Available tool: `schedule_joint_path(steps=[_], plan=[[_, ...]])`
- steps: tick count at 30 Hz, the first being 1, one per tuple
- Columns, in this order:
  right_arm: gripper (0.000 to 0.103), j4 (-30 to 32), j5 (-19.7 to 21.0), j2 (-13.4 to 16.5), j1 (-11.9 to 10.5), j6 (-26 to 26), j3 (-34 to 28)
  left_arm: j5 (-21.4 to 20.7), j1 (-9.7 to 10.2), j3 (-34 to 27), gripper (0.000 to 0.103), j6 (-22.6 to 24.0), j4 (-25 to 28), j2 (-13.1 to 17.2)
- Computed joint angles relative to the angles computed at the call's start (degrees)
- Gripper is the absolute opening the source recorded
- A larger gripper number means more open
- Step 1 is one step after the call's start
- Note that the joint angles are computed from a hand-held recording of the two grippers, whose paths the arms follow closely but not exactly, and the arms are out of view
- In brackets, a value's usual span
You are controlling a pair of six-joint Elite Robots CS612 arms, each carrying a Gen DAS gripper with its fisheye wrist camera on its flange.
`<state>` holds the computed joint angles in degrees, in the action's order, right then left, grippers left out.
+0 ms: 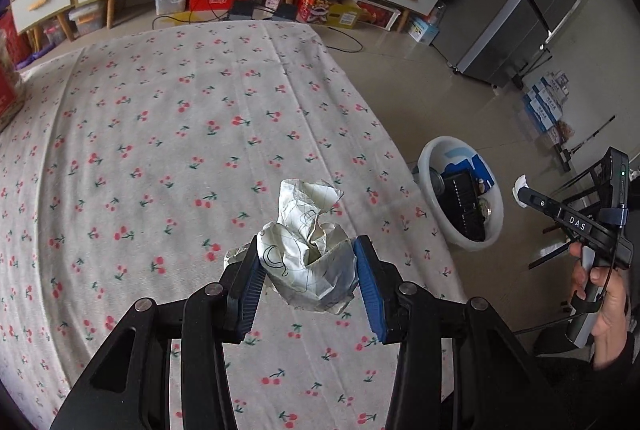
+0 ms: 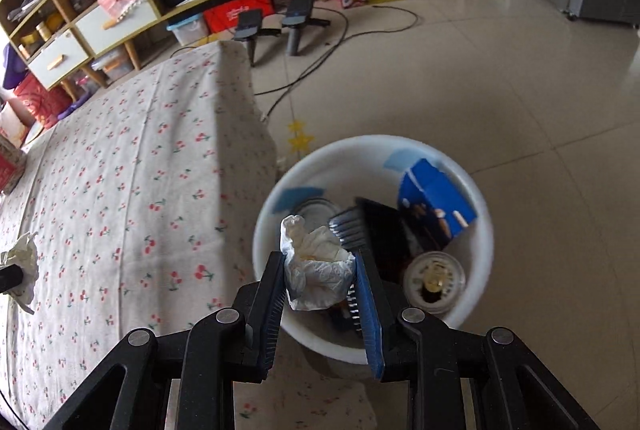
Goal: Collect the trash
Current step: 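Carry both tissues over the bin and open both tools to drop them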
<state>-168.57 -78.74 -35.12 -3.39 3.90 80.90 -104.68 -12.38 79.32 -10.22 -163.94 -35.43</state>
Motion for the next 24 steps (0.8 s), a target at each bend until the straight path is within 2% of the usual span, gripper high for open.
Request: schedule_joint_path(steps=[11,20,23,24], plan=[[0.031,0.9,3.1,0.1,-3.3,4.8,0.3,-4.3,-5.51,-10.3,0.046,5.2,5.8,5.3],[0.031,2.1,5.9,0.5,-4.5,7.3,0.0,-6.0,-7.79,-17.6,0.05,6.3,9.5,9.7],[0.031,2.7,6.2,0.6,-4.8,8.0,-0.1,-7.6,-7.85,-19.9,0.071,7.1,11.5,11.0],[0.031,3.3,6.7,0.7,-5.0,8.4,-0.3,-7.0,-7.95,-20.1,0.078,7.1,11.3,11.2]])
